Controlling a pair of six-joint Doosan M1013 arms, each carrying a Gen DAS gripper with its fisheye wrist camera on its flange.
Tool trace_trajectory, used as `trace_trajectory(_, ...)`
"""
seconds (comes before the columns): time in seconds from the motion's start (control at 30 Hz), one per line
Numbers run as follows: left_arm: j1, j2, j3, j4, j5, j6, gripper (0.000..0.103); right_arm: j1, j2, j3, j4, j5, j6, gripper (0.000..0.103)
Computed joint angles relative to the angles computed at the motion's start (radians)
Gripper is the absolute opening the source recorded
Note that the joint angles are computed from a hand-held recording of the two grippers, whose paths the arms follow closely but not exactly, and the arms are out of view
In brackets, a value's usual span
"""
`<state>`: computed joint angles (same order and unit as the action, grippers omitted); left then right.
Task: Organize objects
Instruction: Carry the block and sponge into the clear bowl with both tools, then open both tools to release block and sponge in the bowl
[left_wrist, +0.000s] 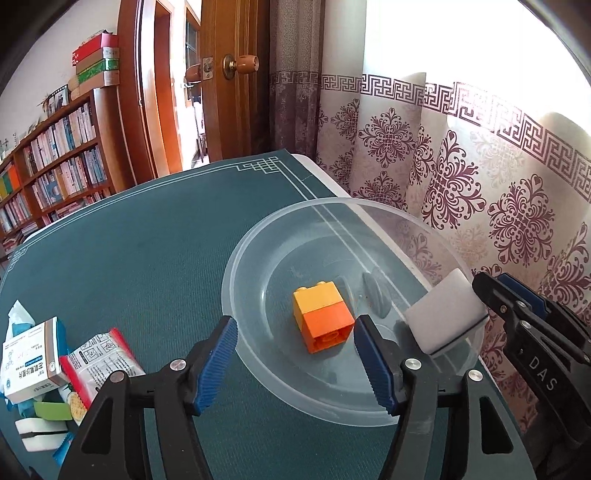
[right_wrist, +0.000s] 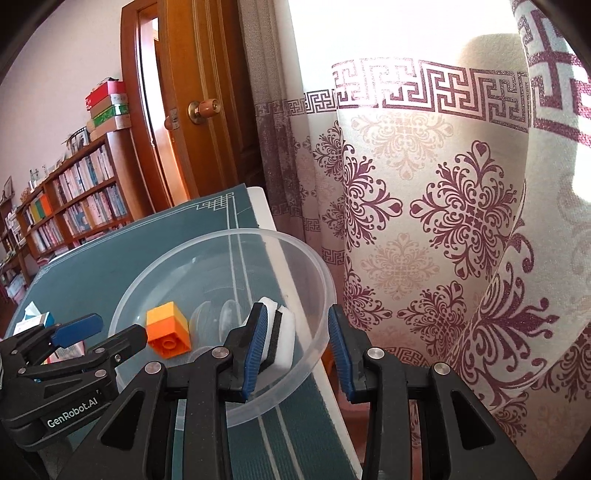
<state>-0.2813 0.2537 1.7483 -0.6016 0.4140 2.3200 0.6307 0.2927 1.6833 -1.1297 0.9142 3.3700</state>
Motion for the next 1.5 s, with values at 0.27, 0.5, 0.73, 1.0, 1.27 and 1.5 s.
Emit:
trace_trajectory(0.27,0.011,-0.015,0.015,0.032,-0.025,-0.057,0.082,0.004,0.005,-0.001,-0.019,-0.019,-0.038,0.036)
trace_trajectory(0.5,0.028,-0.04,0.041,0.006,-0.043,-0.052,0.085,-0.026,-0.043,0.072,-0.131,-0.361,0.044,0.036)
trace_trajectory(0.73,0.064,-0.059,0.059,-0.002,-0.038,-0.085,0.085,-0.033,-0.029,0.067,-0.038,-0.527,-0.149,0.036)
trace_trajectory(1.0,0.092,-0.08,0.089,0.084,-0.073,-0.174,0.086,-0.037,-0.027,0.075,-0.015,-0.553,-0.157,0.036)
trace_trajectory(1.27,0.14,-0.099,0.117,0.116,-0.093,-0.221,0.089,-0.046,-0.028,0.073,0.028,-0.56,-0.191,0.036)
trace_trajectory(1.5,0.184,-0.113,0.138,0.142,-0.102,-0.247,0.089,-0.038,-0.023,0.053,0.079,-0.509,-0.254,0.036)
